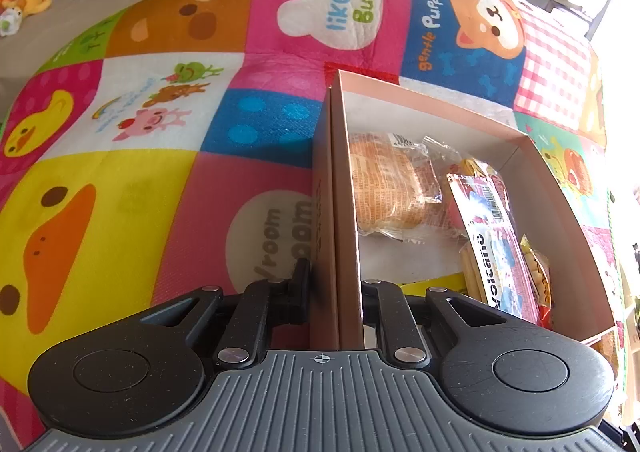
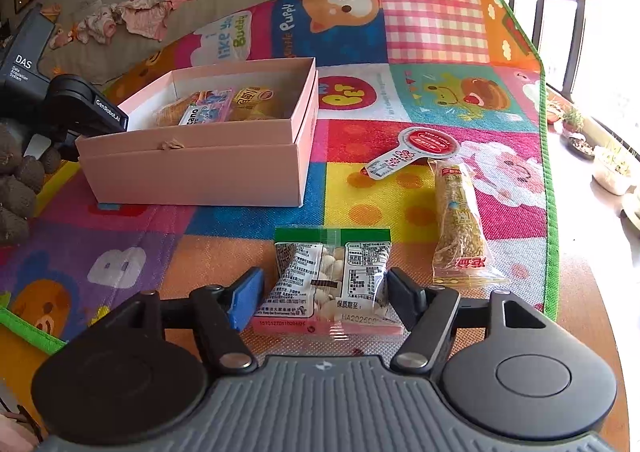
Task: Organize objects
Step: 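Move the right gripper to the white-and-green snack pack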
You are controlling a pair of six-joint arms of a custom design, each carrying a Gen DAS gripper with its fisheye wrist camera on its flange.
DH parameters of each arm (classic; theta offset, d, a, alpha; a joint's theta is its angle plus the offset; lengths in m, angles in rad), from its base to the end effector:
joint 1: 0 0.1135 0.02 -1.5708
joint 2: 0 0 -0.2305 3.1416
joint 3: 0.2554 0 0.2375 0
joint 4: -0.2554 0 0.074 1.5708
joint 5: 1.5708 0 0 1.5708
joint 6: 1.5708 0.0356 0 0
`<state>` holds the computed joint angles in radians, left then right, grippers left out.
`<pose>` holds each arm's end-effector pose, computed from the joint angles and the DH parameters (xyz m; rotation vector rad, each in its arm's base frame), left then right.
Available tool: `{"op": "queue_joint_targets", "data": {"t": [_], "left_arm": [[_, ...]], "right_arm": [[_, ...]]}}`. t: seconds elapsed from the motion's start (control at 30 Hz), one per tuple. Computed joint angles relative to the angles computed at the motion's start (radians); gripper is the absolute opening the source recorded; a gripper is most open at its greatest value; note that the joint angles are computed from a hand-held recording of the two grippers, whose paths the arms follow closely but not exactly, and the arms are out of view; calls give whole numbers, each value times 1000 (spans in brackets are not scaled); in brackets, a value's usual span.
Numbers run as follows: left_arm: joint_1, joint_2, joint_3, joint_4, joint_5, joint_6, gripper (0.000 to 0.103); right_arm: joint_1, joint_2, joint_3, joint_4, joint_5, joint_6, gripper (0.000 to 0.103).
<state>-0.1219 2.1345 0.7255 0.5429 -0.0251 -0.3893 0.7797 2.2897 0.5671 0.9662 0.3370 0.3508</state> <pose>0.3082 -0.0369 0.0077 -0.3373 2.4231 -0.1977 0.2036 0.1847 -0.0231 -0.3213 2.2605 0.1989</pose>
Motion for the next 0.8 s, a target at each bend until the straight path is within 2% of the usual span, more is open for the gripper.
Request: {"op": "queue_joint_targets", "data": {"t": [0.1, 0.17, 0.37, 0.6, 0.8], "left_arm": [[0, 0, -1, 1, 0, -1, 17], [-1, 0, -1, 2, 1, -1, 17], [0, 0, -2, 3, 1, -1, 17], [-1, 1, -2, 2, -1, -5, 17], [4, 5, -11, 24, 9, 1, 17]], "right_arm": [[-12, 0, -32, 71, -100, -12, 68], [-4, 2, -39, 90, -115, -22, 69], [8, -1, -30, 51, -39, -15, 79], [28, -12, -65, 59, 13, -18, 81], [16, 5, -59, 61, 1, -18, 82]]}}
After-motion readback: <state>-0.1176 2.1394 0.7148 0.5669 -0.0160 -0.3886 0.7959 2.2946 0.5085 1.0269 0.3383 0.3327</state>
